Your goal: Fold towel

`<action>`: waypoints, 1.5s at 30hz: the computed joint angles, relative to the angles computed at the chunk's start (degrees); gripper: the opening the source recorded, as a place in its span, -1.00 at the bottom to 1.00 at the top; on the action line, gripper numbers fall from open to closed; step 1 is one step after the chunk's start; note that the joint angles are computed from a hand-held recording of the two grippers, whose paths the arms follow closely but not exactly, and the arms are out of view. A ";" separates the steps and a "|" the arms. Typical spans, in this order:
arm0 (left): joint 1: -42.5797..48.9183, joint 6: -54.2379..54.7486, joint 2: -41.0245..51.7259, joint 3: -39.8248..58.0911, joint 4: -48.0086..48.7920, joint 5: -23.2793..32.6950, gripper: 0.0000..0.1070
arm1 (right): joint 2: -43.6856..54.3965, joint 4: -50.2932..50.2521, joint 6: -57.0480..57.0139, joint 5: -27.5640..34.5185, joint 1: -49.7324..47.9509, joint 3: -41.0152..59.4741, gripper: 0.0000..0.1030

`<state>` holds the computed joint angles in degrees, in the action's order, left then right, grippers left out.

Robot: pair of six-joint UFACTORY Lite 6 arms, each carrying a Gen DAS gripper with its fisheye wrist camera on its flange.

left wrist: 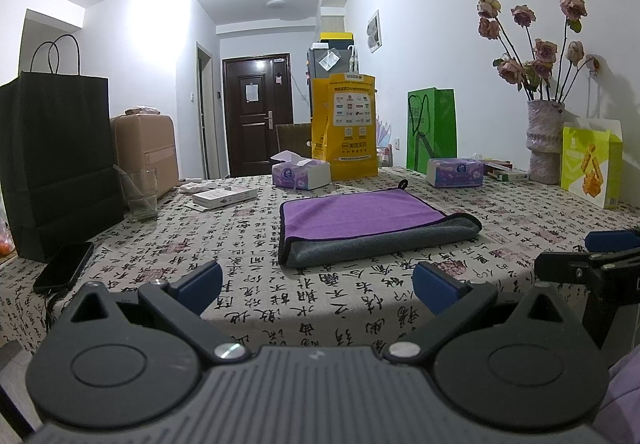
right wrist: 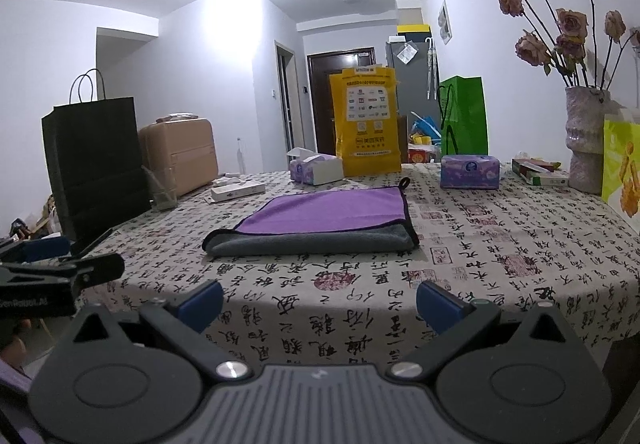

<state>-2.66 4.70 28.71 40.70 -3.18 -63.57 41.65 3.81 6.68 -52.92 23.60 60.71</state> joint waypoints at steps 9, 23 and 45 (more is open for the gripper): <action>-1.20 1.27 0.95 0.82 -1.42 0.19 0.93 | 0.24 -0.22 0.16 0.19 -0.38 0.34 1.00; -0.03 2.47 3.93 11.35 -3.70 7.78 0.93 | 4.92 2.04 -3.62 0.98 -2.88 8.58 1.00; 1.84 5.30 27.19 53.75 -8.66 34.06 0.93 | 26.34 -8.21 -0.12 22.38 -9.79 48.45 0.73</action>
<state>-0.82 10.00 55.90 94.45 -11.84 -29.51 67.99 -4.40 6.56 -30.54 13.81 109.17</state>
